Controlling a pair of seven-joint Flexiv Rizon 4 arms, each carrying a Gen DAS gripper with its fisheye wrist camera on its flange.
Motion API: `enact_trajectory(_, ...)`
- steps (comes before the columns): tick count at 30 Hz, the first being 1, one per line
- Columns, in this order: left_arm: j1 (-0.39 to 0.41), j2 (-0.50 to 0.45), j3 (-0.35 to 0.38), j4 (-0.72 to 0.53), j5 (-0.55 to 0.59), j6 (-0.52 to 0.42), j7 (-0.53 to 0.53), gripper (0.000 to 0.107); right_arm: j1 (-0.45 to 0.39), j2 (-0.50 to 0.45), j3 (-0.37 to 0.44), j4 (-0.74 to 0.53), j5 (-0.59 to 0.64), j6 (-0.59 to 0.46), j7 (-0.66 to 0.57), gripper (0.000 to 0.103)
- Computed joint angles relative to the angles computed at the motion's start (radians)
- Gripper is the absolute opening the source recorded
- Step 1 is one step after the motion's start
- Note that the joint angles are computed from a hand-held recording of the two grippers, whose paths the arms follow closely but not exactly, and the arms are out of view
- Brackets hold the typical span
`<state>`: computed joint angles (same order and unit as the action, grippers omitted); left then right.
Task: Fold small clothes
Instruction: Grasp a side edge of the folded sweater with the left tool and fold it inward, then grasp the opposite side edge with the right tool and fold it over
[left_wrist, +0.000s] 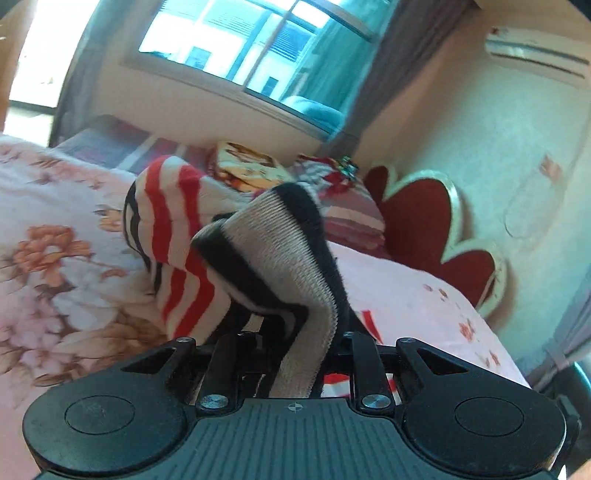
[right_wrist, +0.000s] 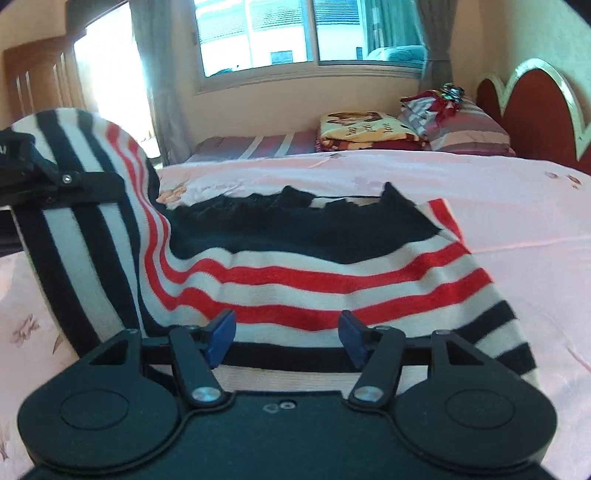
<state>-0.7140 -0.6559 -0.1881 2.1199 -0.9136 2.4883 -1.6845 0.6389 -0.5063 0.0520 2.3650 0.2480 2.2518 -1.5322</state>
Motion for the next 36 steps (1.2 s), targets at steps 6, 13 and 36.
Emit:
enact_trajectory(6,-0.03,-0.092,0.027,-0.228,0.005,-0.32,0.203,0.022,-0.158,0.045,0.024,0.091,-0.048,0.01,0.065,0.059)
enact_trajectory(13,-0.112,-0.029,0.076,-0.189,-0.049,-0.317,0.214,0.088,-0.405,0.069,0.132,0.172,-0.329,0.048,0.238,0.061)
enact_trajectory(36,-0.054,-0.047,-0.081,-0.108,-0.341,-0.088,0.318,0.089,-0.548,0.039,0.114,0.094,-0.716,0.136,0.567,0.02)
